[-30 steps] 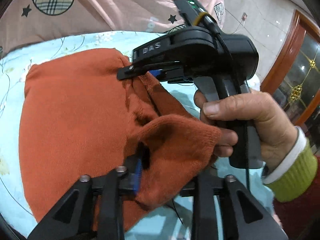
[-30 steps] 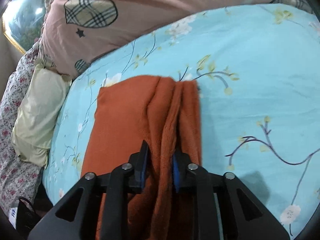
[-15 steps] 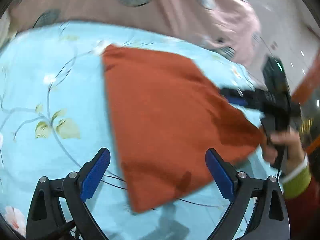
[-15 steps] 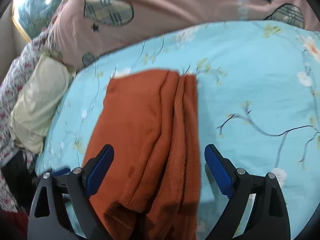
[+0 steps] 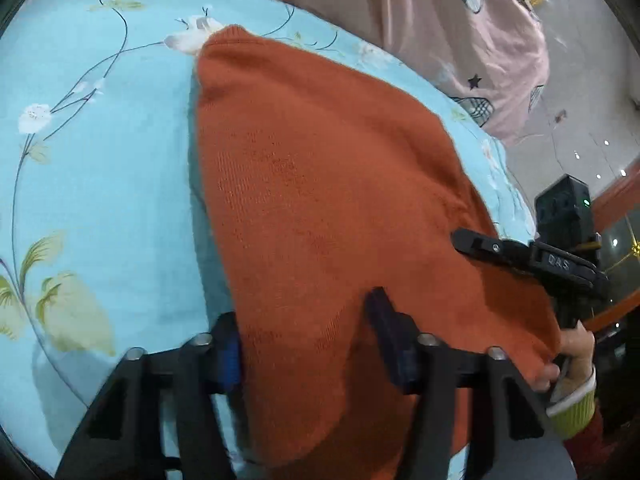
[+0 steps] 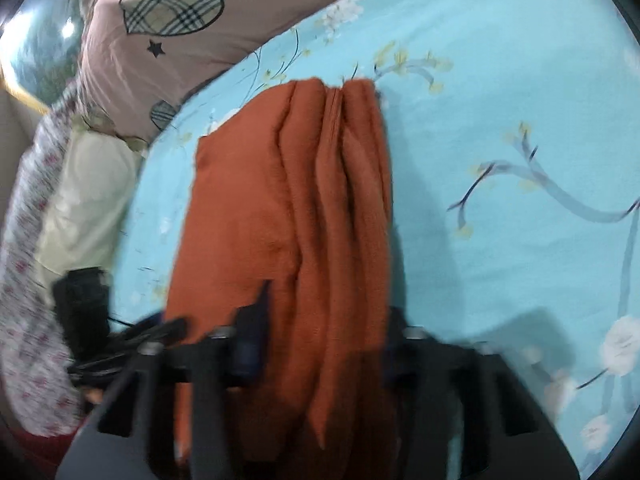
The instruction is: Fold small clothes
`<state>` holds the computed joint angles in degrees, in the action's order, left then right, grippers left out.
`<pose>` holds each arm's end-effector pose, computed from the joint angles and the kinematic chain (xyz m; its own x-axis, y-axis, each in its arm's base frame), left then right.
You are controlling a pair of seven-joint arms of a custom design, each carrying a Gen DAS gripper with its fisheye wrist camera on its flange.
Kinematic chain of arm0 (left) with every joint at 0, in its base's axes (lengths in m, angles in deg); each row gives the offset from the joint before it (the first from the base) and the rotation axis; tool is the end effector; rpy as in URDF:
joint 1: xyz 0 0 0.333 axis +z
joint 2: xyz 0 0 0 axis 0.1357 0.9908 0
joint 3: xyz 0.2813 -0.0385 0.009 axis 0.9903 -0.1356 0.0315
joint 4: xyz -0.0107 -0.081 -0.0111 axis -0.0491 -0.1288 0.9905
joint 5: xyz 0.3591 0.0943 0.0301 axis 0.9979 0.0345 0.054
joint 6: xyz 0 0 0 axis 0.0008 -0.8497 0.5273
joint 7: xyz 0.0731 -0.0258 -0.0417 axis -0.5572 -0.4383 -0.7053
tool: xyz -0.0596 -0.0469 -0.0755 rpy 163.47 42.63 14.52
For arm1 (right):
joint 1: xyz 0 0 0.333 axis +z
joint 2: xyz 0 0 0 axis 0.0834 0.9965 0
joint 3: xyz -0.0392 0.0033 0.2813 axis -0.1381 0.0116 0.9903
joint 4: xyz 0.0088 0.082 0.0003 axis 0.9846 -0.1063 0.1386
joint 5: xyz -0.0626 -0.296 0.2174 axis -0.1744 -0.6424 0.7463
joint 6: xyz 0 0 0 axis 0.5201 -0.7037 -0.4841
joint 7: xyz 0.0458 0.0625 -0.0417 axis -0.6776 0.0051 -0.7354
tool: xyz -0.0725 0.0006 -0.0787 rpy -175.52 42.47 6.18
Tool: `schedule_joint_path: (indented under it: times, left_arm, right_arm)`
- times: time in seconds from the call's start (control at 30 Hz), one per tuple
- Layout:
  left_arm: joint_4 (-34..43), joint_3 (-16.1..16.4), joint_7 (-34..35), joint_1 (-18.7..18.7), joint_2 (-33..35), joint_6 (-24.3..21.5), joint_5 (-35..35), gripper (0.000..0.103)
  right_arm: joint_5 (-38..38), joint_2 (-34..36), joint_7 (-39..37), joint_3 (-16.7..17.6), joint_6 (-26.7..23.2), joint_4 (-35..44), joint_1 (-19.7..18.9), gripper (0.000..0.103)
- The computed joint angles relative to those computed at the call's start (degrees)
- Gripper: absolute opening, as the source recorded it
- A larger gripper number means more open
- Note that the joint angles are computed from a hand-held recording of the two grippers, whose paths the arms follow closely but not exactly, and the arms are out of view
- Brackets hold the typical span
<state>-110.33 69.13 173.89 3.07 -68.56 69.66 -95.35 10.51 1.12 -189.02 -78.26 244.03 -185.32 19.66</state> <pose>0.5904 -0.2109 0.3765 -0.7093 -0.5044 0.4924 -0.7040 0.5425 -0.4584 0.3970 0.2596 0.3703 -0.5174 -0.5718 -0.6367 -0.5944 0.7754 -0.2133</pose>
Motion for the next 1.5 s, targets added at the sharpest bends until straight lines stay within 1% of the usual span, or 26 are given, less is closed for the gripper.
schedule_joint_path:
  times: [0.03, 0.07, 0.1, 0.2, 0.33, 0.47, 0.53, 0.6, 0.67, 0.7, 0.73, 0.8, 0.83, 0.87, 0.93, 0.97, 1.0, 1.03, 1.07, 1.13, 1.17, 1.2, 1.27, 1.33, 1.4, 1.5]
  left_arm:
    - [-0.49, -0.28, 1.23, 0.05, -0.49, 0.99, -0.84, 0.033]
    - [-1.81, -0.45, 2.71, 0.30, -1.91, 1.79, -1.79, 0.024]
    - [-2.47, -0.44, 3.95, 0.61, -2.93, 1.80, -2.60, 0.022]
    - [-5.06, 0.40, 7.85, 2.30, -7.25, 0.21, -6.00, 0.021]
    - [-8.92, 3.43, 13.93, 4.43, -13.49, -0.75, -8.44, 0.021]
    - [-8.14, 6.65, 15.52, 6.94, -14.37, -2.93, -7.47, 0.021]
    - [-7.63, 7.54, 16.12, 8.14, -13.95, -3.16, -7.29, 0.021]
    - [-7.48, 8.03, 15.81, 8.99, -13.19, -2.65, -6.42, 0.021]
    - [-7.52, 7.90, 14.72, 9.11, -11.86, -0.96, -4.75, 0.022]
    - [-8.37, 7.69, 14.29, 8.82, -11.49, 1.31, -3.46, 0.022]
    - [-8.81, 7.88, 14.65, 9.17, -11.28, 2.16, -2.68, 0.024]
    - [-10.85, 7.36, 15.18, 8.81, -11.45, 5.76, -1.84, 0.031]
    - [-12.01, 7.24, 15.56, 8.74, -11.91, 7.54, -1.80, 0.037]
    - [-12.36, 7.17, 15.73, 8.80, -12.15, 7.96, -1.99, 0.041]
    - [-12.61, 7.19, 16.11, 9.06, -12.48, 7.98, -2.53, 0.043]
    - [-12.62, 7.29, 15.80, 9.12, -12.57, 8.37, -2.33, 0.051]
    - [-12.73, 7.36, 15.36, 9.10, -12.67, 9.13, -2.00, 0.053]
    - [-12.73, 7.47, 14.91, 9.16, -12.77, 9.69, -1.75, 0.054]
    - [-12.69, 7.65, 14.43, 9.41, -13.09, 9.74, -1.97, 0.053]
    - [-12.95, 8.12, 15.65, 10.54, -14.48, 7.95, -4.87, 0.050]
    - [-12.83, 8.45, 16.74, 11.11, -14.84, 6.36, -6.14, 0.045]
    - [-13.01, 8.80, 17.99, 11.70, -15.55, 4.27, -7.30, 0.042]
    - [-13.83, 9.18, 19.52, 12.03, -16.78, 1.52, -7.38, 0.039]
    - [-15.74, 9.11, 21.39, 11.66, -18.65, 0.37, -7.25, 0.039]
    - [-17.01, 9.41, 22.97, 11.34, -19.70, -0.51, -7.26, 0.039]
    - [-17.70, 9.52, 23.35, 10.70, -19.93, -1.49, -6.18, 0.039]
  right_arm:
    - [-1.49, -0.14, 1.85, 1.15, -0.81, 0.52, -0.83, 0.033]
    - [-0.14, -0.50, 0.81, 0.72, -2.02, 0.67, 0.34, 0.030]
    - [0.12, -0.95, 0.87, 0.94, -3.46, 1.02, 0.83, 0.030]
    - [-6.84, -1.65, 8.38, 3.69, -8.10, 4.29, 0.26, 0.027]
    - [-19.92, 3.73, 18.02, 5.04, -10.81, 13.77, 1.92, 0.026]
    - [-30.35, 11.67, 25.70, 3.13, -10.03, 23.23, 5.41, 0.026]
    - [-32.97, 16.05, 27.32, 1.73, -8.81, 27.87, 7.16, 0.026]
    - [-32.64, 18.80, 26.70, 0.47, -7.94, 30.51, 8.57, 0.025]
    - [-29.29, 21.46, 23.19, -0.21, -7.45, 32.48, 9.58, 0.025]
    - [-25.92, 22.09, 19.93, -0.11, -7.68, 32.53, 9.71, 0.025]
    - [-19.26, 22.82, 13.35, 1.10, -8.63, 32.21, 9.02, 0.025]
    - [-14.20, 23.25, 9.17, 1.35, -8.68, 31.49, 9.01, 0.027]
    - [-12.86, 22.92, 8.30, 1.09, -8.44, 30.71, 9.27, 0.031]
    - [-10.84, 22.73, 6.49, 1.19, -8.90, 30.43, 9.46, 0.032]
    - [-6.55, 21.44, 1.93, 1.62, -10.59, 29.34, 9.64, 0.035]
    - [-4.47, 20.67, -0.25, 1.79, -11.89, 28.93, 9.88, 0.038]
    - [-1.80, 19.75, -2.91, 2.14, -13.91, 28.52, 10.05, 0.041]
    - [0.45, 18.96, -5.05, 2.29, -16.20, 28.40, 10.49, 0.047]
    - [1.88, 18.12, -6.38, 2.08, -18.55, 28.39, 11.18, 0.047]
    - [0.99, 15.48, -5.71, 0.77, -24.74, 28.45, 13.81, 0.047]
    - [-0.39, 14.83, -4.80, -0.12, -25.77, 28.73, 14.87, 0.047]
    - [-2.01, 14.38, -3.94, -0.89, -25.45, 28.81, 15.48, 0.047]
    - [-1.64, 15.36, -6.88, -1.57, -22.80, 30.18, 15.38, 0.044]
    - [2.76, 18.20, -13.03, -1.57, -20.83, 32.62, 14.63, 0.040]
    - [7.99, 20.77, -18.38, -1.41, -21.17, 34.55, 14.17, 0.039]
    - [14.49, 23.90, -23.13, -1.63, -18.85, 35.54, 13.38, 0.030]
